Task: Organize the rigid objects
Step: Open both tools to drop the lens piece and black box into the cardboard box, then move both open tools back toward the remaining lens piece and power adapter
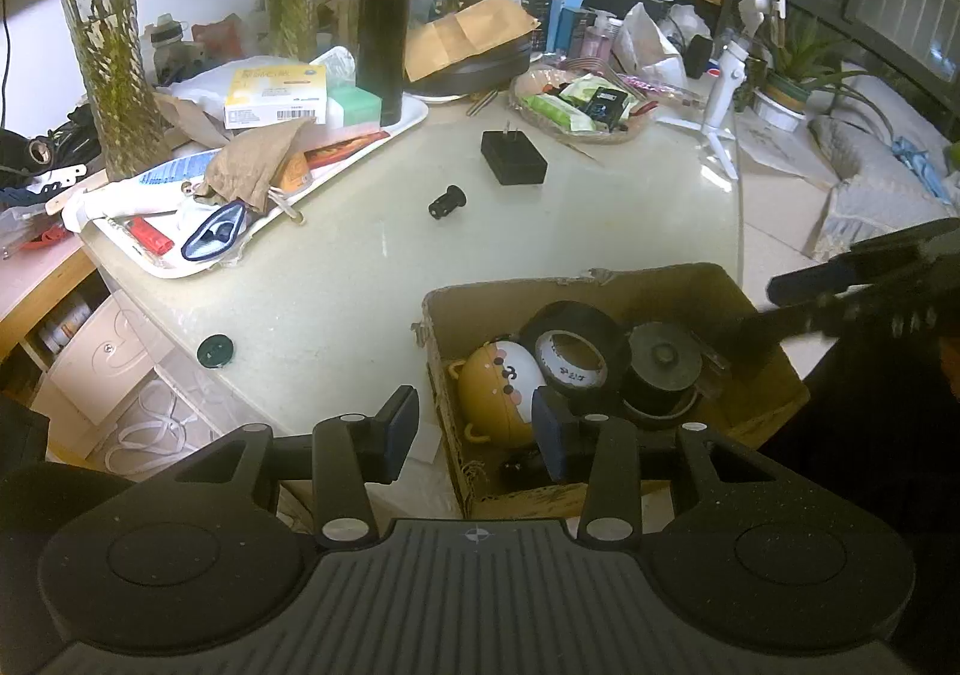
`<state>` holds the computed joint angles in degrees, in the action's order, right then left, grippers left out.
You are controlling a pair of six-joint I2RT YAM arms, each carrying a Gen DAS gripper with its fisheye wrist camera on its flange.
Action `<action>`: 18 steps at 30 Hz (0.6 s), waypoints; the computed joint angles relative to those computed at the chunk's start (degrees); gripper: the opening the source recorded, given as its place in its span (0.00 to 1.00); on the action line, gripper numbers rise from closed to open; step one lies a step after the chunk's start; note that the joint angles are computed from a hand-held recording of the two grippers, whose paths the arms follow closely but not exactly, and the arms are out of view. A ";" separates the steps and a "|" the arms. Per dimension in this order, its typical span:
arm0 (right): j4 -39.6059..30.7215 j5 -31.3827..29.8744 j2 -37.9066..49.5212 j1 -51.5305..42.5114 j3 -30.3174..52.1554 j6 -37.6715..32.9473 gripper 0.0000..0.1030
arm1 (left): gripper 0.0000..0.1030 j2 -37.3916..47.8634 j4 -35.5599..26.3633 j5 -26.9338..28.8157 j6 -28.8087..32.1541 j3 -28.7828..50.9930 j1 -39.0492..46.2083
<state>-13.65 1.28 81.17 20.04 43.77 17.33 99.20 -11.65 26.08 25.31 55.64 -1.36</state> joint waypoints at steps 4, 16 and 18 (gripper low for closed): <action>0.22 0.78 1.13 0.58 -0.66 -0.30 0.87 | 0.40 -0.01 0.00 -0.06 -0.22 0.02 -0.07; -0.61 0.11 0.26 -0.87 -2.71 0.79 0.99 | 0.40 0.27 -0.18 -0.58 0.12 0.21 -0.40; -0.62 0.25 0.37 -0.96 -2.94 0.98 1.00 | 0.40 0.32 -0.31 -0.84 0.09 0.32 -0.53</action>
<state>-14.26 1.53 81.55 19.08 40.83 18.32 99.52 -11.96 25.24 25.40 55.96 -1.89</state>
